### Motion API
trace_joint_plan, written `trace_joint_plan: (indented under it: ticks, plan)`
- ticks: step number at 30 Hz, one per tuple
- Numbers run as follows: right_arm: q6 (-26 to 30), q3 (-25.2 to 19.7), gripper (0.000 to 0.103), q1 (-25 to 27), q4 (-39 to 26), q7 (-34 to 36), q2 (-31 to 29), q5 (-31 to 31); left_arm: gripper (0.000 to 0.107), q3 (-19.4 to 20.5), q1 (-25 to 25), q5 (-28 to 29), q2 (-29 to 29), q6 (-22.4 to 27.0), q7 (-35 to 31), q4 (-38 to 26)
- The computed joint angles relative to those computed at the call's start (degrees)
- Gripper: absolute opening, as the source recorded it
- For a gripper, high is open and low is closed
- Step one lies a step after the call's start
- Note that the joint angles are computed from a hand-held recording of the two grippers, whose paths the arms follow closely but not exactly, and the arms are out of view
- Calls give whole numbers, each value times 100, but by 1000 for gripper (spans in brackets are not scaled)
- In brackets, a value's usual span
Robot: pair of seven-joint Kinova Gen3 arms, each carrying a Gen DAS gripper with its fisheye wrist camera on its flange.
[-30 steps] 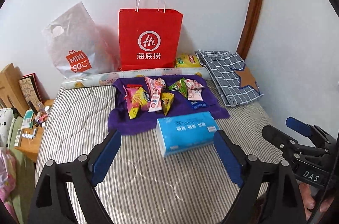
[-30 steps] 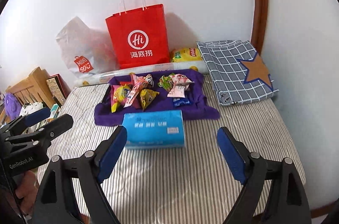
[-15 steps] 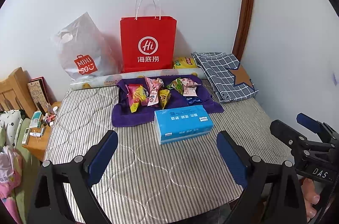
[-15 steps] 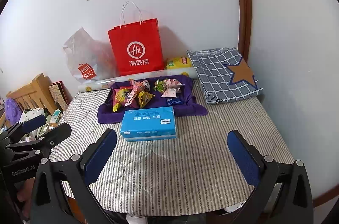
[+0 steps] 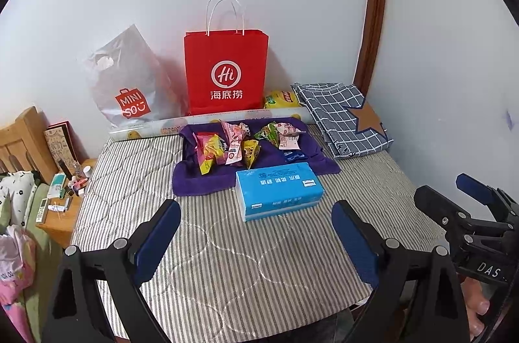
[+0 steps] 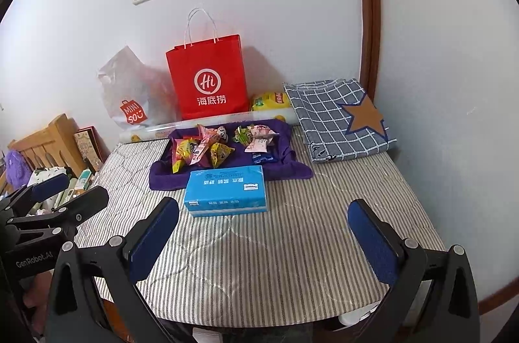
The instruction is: Organize snacks
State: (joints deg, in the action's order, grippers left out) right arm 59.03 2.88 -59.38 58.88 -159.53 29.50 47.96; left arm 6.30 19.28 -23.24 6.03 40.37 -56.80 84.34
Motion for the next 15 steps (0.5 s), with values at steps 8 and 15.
trace_joint_plan:
  ticks: [8, 15]
  plan:
    - [20, -3, 103, -44, 16, -3, -10, 80, 94, 4, 0, 2, -8, -16, 3, 21]
    - [17, 1, 103, -60, 42, -28, -26, 126, 94, 12, 10, -29, -22, -23, 40, 23]
